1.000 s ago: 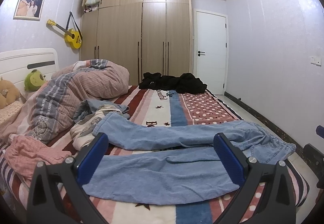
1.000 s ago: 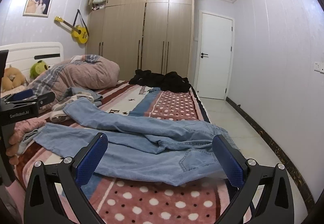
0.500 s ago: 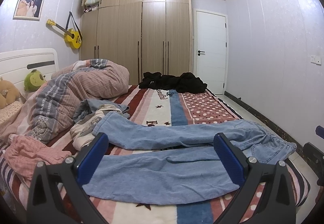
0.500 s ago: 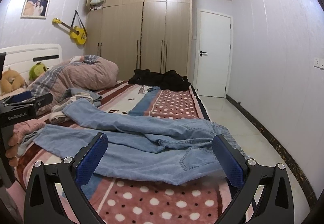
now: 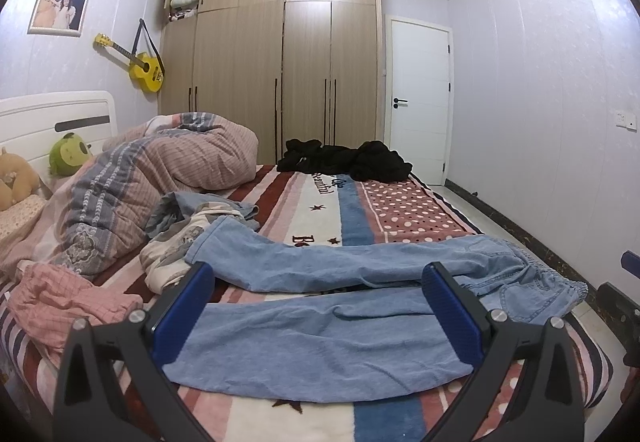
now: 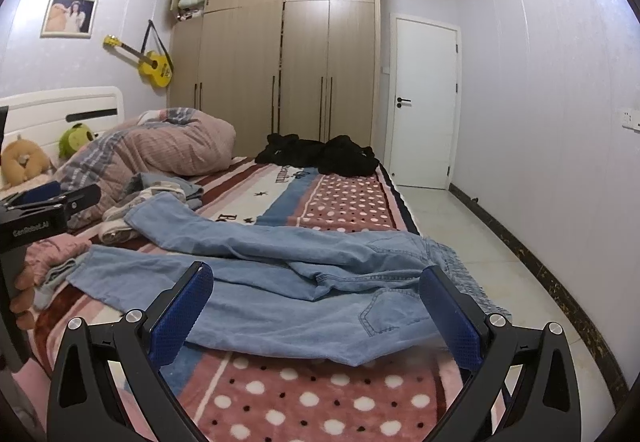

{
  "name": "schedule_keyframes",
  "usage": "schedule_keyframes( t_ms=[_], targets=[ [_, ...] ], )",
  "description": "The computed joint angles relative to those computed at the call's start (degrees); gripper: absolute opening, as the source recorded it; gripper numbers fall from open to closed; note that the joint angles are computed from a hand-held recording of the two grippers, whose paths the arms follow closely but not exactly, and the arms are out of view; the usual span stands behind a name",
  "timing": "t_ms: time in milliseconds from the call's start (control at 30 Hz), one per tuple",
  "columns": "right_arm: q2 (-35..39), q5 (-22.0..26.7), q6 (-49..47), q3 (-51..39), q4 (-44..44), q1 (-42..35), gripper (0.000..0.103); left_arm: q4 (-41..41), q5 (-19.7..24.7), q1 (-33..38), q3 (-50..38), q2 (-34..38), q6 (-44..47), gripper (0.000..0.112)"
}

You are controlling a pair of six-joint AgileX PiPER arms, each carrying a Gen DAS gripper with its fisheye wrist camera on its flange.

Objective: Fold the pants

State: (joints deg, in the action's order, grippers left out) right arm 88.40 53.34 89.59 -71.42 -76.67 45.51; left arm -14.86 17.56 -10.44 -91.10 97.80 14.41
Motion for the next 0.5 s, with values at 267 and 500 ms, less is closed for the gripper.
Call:
schedule_keyframes(
  t_ms=[267, 500],
  targets=[
    [0.21, -1.29, 1.74, 0.81, -0.87, -0.57, 0.103, 0.15, 0.29, 0.25, -0.15, 0.13, 0.12, 0.102],
    [-0.38, -5.49, 1.94, 1.79, 0.91, -3.33, 0.103, -0.9, 0.85, 0.71, -0.96, 1.11, 1.02, 0.102]
  ],
)
